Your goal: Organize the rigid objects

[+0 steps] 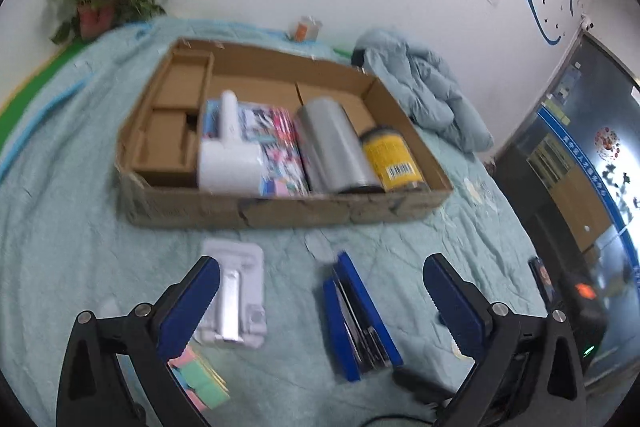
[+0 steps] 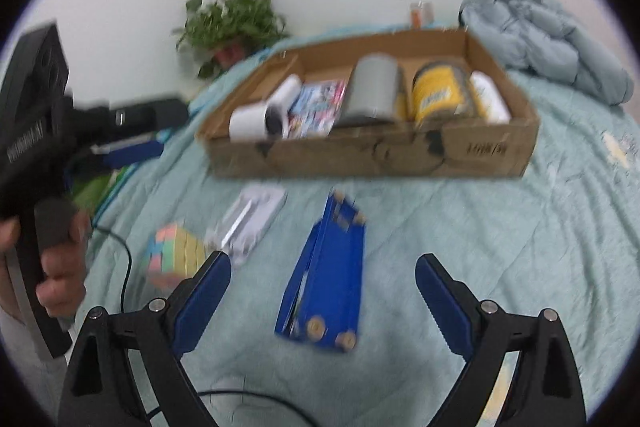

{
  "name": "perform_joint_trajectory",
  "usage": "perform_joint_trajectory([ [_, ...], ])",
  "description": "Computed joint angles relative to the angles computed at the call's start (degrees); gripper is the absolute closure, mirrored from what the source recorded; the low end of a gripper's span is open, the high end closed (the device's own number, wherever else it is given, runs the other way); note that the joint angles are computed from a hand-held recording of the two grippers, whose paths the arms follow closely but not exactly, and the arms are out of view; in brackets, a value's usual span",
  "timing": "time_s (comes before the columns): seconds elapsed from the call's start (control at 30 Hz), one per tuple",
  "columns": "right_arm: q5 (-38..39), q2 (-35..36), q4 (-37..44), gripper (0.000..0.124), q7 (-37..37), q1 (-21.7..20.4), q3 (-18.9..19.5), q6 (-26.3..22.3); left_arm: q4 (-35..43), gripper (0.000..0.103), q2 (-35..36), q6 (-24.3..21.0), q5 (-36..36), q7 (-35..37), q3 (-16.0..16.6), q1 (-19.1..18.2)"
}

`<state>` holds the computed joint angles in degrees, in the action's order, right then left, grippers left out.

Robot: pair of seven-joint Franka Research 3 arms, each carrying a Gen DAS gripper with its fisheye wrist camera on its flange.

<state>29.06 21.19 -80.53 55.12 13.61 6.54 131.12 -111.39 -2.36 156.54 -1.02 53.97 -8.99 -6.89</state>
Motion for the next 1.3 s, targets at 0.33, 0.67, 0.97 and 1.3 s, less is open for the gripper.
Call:
perform_joint_trajectory([
  [0.33, -11.43, -3.17, -11.55, 0.051, 2.74, 5.29, -1.70, 8.28, 2.97, 0.001, 5.20, -1.54, -7.18, 6.62, -1.56, -1.06],
  [0.67, 13.77, 0.73, -4.76, 0.064, 2.09, -5.43, 2.07, -7.05, 8.54, 0.001, 9.83, -5.71, -14.94, 16.37, -3.98, -0.07],
  [0.97, 24.03, -3.51, -11.29, 0.049, 4.72, -8.03, -0.56, -1.89, 25.64, 0.007, 23.77, -16.55, -22.83, 28.55, -8.69, 1.40],
  [1.3, 8.01, -13.63, -26.74, 0.042, 5.43, -1.88, -2.89, 22.44, 32.77, 0.007, 28.01, -21.05, -18.39, 29.08, -8.52, -0.34],
])
